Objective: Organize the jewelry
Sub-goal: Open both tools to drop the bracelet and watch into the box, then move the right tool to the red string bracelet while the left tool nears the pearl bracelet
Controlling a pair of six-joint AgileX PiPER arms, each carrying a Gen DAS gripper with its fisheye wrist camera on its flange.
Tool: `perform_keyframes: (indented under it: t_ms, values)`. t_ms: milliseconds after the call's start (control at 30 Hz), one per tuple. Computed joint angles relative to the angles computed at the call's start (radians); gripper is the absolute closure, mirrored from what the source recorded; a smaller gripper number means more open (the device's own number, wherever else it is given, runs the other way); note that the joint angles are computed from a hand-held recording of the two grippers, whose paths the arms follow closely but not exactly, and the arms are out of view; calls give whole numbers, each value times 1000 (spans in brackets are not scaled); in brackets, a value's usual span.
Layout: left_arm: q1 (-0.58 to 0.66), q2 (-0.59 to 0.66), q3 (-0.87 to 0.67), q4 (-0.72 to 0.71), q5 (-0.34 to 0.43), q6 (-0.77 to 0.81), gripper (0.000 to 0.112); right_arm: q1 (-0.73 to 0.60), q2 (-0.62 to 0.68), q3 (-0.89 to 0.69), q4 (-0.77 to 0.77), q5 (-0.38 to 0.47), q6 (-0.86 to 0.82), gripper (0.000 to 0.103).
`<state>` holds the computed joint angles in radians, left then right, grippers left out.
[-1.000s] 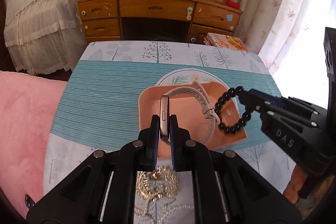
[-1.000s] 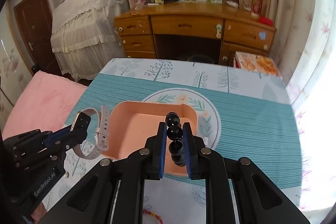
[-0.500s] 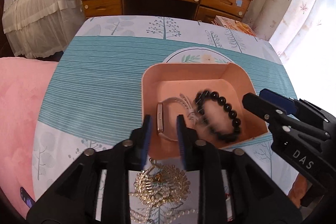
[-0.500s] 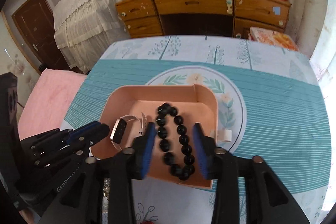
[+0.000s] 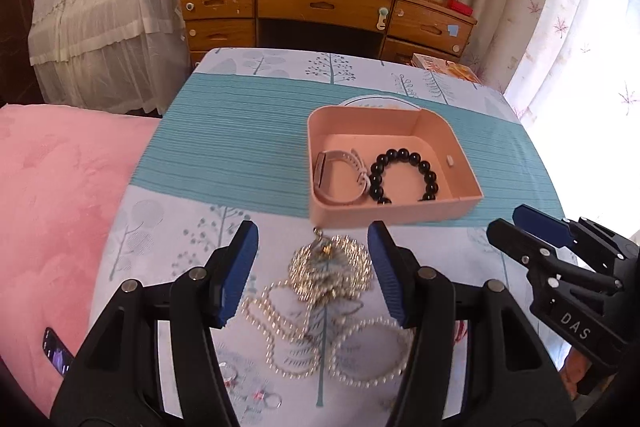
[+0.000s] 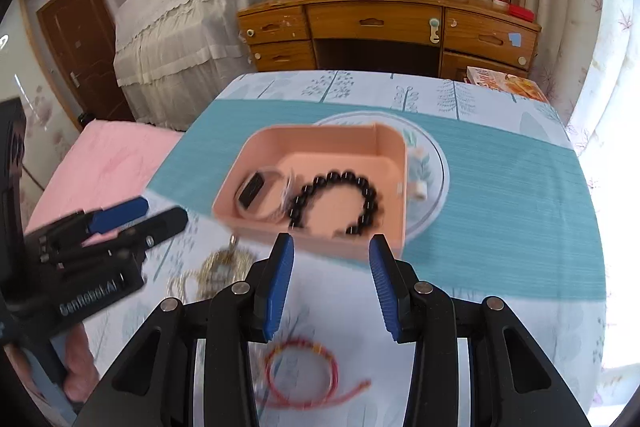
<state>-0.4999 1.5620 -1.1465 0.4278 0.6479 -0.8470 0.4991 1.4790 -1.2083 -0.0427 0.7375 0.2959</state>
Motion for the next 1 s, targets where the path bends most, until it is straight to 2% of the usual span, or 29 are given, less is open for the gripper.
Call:
perform_keyframes:
  t_ms: [133,267,400,500,567,800,933,1000]
  values:
    - [-53,-118,108,66,10,-92,58,65,-129,114,-63,-2,85,63]
    - [-125,-212,154,113,79,-146,58,132,-263,195,-123,25,181,63]
    - [-162,-283,154,68,159,-112,58,169,-348,208,-155,78,226,63]
    - [-197,-330,151,71,215,-134,51,213,-401,202,-202,128,262,63]
    - [-212,-362,157,80,243,-152,39,237,-426,191,-223,161,277,63]
    - [-260,-459,196,128,342,-194,39,341,-472,155,-302,272,326,63]
    - [-245,-492,224,110,387,-178,39,347,-472,153,-302,283,315,63]
    - [-205,-505,248,80,380,-148,39,350,-470,158,-297,284,310,63]
